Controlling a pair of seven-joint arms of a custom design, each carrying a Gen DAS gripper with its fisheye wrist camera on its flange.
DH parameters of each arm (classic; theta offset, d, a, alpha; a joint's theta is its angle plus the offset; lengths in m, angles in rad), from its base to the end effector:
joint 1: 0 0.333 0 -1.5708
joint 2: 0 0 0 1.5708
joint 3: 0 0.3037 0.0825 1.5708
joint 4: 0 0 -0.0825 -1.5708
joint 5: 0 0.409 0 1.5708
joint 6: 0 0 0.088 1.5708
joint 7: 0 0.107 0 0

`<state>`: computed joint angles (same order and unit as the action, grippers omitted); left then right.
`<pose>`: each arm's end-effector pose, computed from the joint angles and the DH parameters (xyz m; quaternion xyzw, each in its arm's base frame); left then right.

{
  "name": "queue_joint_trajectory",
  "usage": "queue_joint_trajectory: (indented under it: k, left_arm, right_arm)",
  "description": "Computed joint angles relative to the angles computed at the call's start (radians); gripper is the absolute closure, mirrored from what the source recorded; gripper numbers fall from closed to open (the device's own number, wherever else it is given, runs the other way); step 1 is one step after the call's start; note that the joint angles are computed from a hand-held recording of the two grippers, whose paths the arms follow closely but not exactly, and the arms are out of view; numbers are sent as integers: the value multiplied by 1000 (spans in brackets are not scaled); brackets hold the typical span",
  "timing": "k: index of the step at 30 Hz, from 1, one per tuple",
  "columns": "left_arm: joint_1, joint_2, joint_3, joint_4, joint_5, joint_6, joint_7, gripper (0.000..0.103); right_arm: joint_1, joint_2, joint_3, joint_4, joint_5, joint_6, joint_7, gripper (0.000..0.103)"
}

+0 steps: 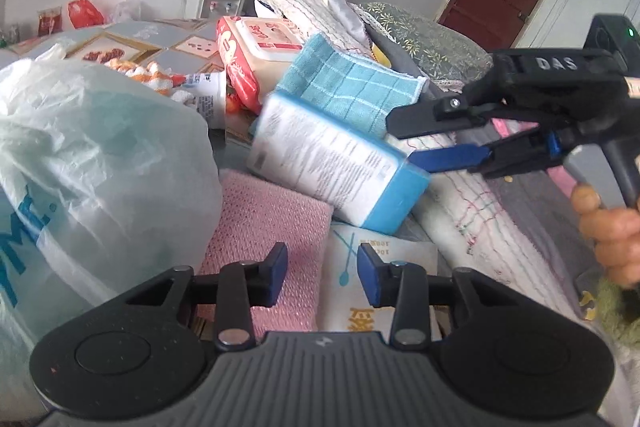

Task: Organize soft objects
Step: 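Grasp the light-blue box with the right gripper and lift it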

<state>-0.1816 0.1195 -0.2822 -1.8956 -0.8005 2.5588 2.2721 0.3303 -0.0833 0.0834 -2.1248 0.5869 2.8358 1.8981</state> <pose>0.5895 -0.2765 0.4760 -0.4323 0.8108 -0.3946 0.0018 0.5541 0.2131 0.5107 -0.5027 0.7589 0.0187 0.4136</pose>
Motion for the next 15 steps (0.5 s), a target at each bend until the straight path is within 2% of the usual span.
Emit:
queue_joint_trajectory:
  k: [6,10,13,15]
  left_arm:
    - [12,-51,15,-34,-119,-55,92,42]
    - [-1,-51,29,-29,-110,-63,74,40]
    - [-4,-35,30,-11,-100,-67,42,40]
    - [-3,-25,29,0,-100,-71,25,40]
  right_arm:
    - [40,40,6,40,189,-32,-147,45]
    - [35,60,10,60,298,-68,-217,45]
    - [37,34,12,49,390,-31,-310,45]
    - [36,15,14,37,356,14,-298,45]
